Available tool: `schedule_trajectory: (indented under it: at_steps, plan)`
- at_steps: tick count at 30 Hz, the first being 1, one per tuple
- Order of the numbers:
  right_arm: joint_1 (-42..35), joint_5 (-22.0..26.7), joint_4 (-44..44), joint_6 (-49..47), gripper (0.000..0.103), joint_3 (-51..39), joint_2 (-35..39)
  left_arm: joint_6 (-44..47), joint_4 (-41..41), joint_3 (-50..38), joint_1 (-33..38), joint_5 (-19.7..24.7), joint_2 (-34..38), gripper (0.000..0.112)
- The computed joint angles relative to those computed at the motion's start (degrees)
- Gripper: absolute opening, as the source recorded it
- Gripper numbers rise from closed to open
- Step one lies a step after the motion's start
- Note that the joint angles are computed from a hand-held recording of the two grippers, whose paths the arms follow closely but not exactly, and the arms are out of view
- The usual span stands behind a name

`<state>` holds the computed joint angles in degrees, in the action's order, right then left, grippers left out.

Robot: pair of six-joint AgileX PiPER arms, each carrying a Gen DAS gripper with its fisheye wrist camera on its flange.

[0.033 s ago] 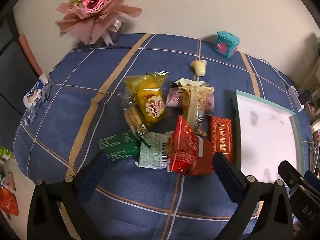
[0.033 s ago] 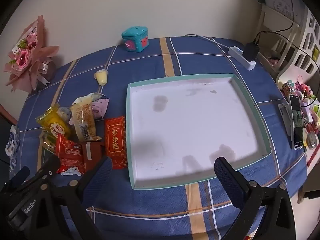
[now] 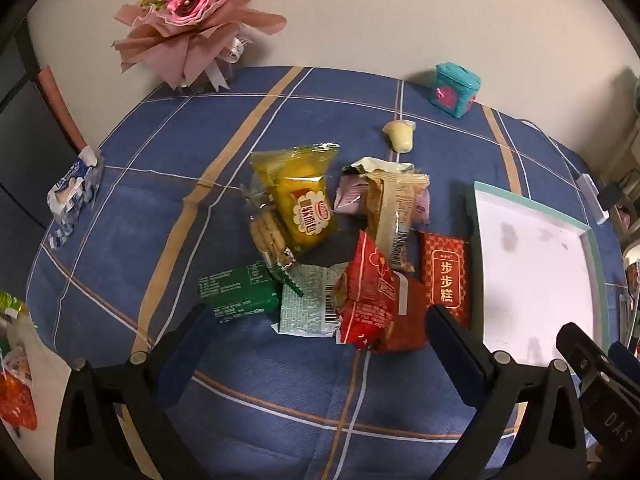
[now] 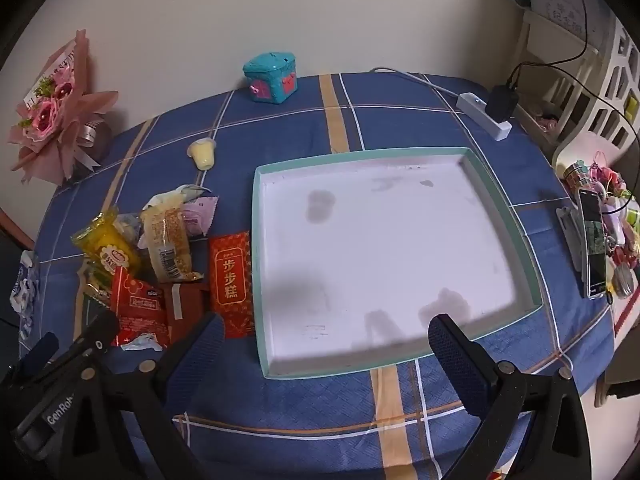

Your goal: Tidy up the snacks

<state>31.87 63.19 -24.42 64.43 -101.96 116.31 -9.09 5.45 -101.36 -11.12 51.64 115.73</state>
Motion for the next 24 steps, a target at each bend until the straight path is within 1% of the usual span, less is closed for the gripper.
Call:
schedule_trajectory:
  at_steps: [2,3,6,7,9,10,13,16,24]
  plan:
    - [-0.3,-0.3,1.3,-0.6,0.103,-0.2,0.0,0.8,-1.0,3.5,0.4,-1.9,-2.2,0.103]
    - [-0.3,-0.2,1.3,-0.5,0.103,-0.2,0.1,1.3,-2.2,3.5,1.0,-2.2,-1.8,0.103]
    - [-0.3,-0.2,1.3,-0.2,0.103,-0.3,0.3,1.6,-1.9,1.2,1.4,0.4,-0.7,0.103]
    - [-0.3,-0.2,1.3,-0.1,0.103,-0.3,0.3,0.5,-0.7,-1.3,0.8,1.9,1.0,0.103]
    - [-0.3,-0.3,1.2,0.3,0.103,-0.1,0.3,0.0,0.0,-1.2,0.6,1.7,1.1,0.103]
    - [-0.3,-1.8,1.3,0.5,0.103,2.0,-0.4,-0.5,0.4,-1.5,0.3,2.2,1.0,0.103]
    - [-0.6,-2.4,1.4,0.6,0.103,2.9,-0.9,-0.7,0.3,-1.1,0.3,1.8,0.8,0.103]
    - [-0.5,-0.3,1.8,-0.3,0.103,-0.2,0.5,-0.8,0.4,-1.1,0.4,1.8,0.8,0.103]
    - [-0.3,0.5,1.8,-0.3,0.103,-1.0,1.0,-0.8,0.5,-1.3,0.5,1.9,1.0,0.103]
